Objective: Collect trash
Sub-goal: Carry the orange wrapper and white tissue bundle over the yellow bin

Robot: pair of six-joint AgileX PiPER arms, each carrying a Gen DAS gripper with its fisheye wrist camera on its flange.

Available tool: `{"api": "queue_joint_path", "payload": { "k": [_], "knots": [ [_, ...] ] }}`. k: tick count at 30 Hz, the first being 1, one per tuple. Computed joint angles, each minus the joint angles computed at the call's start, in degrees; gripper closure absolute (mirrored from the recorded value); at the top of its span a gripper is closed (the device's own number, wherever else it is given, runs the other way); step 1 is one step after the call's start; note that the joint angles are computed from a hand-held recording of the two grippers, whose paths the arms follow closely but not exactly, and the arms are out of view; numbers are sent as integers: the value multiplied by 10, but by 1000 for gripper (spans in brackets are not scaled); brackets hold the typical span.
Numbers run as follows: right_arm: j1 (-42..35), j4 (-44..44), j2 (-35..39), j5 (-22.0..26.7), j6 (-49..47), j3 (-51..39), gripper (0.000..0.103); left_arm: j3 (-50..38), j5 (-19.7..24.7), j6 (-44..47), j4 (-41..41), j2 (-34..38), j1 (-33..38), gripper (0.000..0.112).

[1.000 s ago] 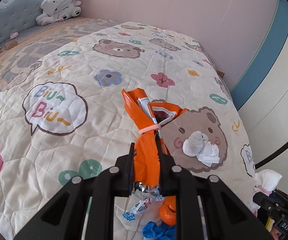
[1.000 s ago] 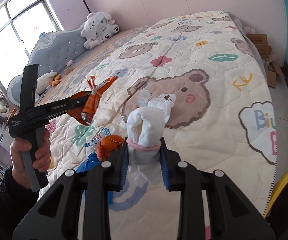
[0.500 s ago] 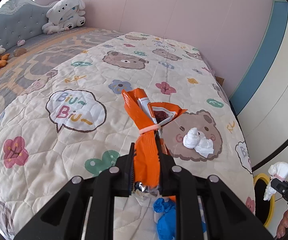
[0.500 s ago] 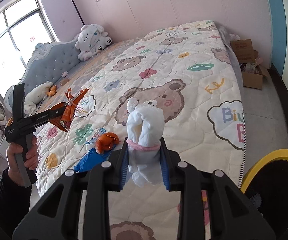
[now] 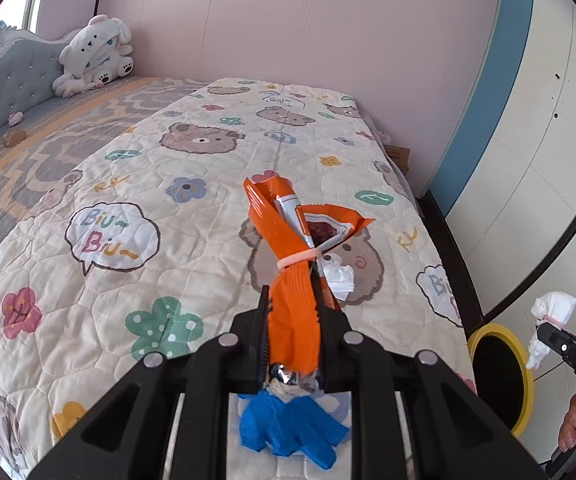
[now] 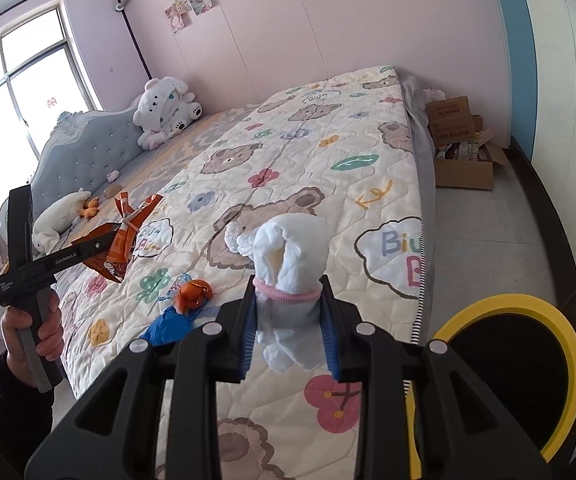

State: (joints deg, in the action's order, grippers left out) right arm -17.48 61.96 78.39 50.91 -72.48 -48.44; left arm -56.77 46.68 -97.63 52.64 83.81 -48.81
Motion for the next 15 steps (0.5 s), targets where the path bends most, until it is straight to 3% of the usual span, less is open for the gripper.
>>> {"api": "queue_joint_path", "payload": {
  "k": [15],
  "knots": [
    [-186,-4,30,92,-56,-39,76,-214,19,70,-6,155,-93,96]
  ]
}}
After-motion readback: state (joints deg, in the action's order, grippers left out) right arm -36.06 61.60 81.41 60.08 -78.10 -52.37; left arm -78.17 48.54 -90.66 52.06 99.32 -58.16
